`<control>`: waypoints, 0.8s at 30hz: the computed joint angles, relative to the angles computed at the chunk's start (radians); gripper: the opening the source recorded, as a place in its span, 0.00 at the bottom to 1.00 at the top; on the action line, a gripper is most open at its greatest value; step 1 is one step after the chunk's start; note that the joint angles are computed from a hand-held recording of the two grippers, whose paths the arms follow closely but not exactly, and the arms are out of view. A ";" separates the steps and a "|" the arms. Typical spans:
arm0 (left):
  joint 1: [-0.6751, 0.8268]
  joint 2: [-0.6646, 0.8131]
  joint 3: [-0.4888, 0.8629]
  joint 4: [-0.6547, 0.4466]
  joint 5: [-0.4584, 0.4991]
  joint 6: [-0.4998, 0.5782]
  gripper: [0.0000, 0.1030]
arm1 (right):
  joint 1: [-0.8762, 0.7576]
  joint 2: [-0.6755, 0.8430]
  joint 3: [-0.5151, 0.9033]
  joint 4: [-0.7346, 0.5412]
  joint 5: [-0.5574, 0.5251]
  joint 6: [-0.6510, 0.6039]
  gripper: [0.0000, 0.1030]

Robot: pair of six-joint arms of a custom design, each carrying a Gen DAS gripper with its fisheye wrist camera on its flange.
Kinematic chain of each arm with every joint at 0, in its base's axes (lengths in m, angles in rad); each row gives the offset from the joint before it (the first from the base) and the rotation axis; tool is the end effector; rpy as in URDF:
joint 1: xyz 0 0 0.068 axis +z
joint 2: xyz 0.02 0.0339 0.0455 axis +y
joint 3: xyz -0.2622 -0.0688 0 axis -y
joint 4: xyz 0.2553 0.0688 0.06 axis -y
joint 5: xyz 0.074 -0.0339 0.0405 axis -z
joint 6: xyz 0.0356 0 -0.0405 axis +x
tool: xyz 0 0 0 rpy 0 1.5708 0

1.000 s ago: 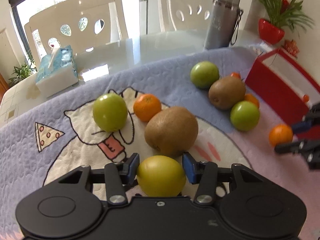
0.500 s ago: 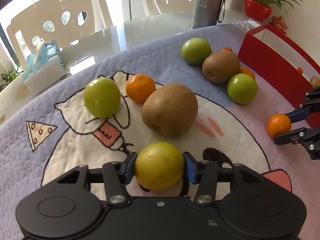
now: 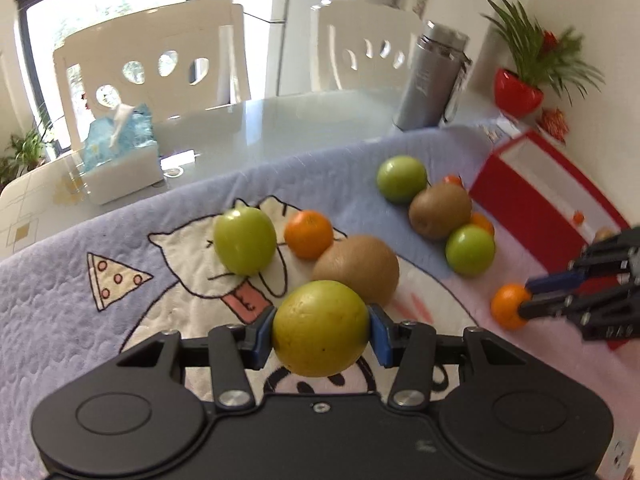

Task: Organize fruits
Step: 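Lift the yellow-green fruit with the left tool while the right tool carries the orange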

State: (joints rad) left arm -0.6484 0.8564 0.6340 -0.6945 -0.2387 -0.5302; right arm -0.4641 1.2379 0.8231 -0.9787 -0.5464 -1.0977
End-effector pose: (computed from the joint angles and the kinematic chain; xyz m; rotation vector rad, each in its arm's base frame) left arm 0.1458 -0.0999 0.2276 0.0455 2.4636 -0.2186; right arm 0.1966 -0.0777 0.2105 -0.8755 2.4615 0.3564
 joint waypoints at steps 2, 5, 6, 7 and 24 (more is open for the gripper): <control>-0.007 0.024 0.011 -0.003 -0.023 -0.016 0.55 | -0.006 0.036 0.016 -0.008 -0.023 -0.002 0.29; -0.003 0.025 0.012 -0.004 -0.015 -0.022 0.55 | 0.022 0.088 0.030 -0.010 0.000 0.018 0.36; -0.005 0.026 0.012 -0.002 -0.014 -0.020 0.55 | 0.046 0.092 0.013 0.021 0.034 0.035 0.36; -0.008 0.028 0.012 0.000 -0.016 -0.019 0.55 | 0.061 0.088 -0.008 0.055 0.054 0.053 0.35; -0.019 0.026 0.005 0.081 -0.019 -0.099 0.55 | -0.187 0.161 0.174 -0.138 -0.179 -0.110 0.32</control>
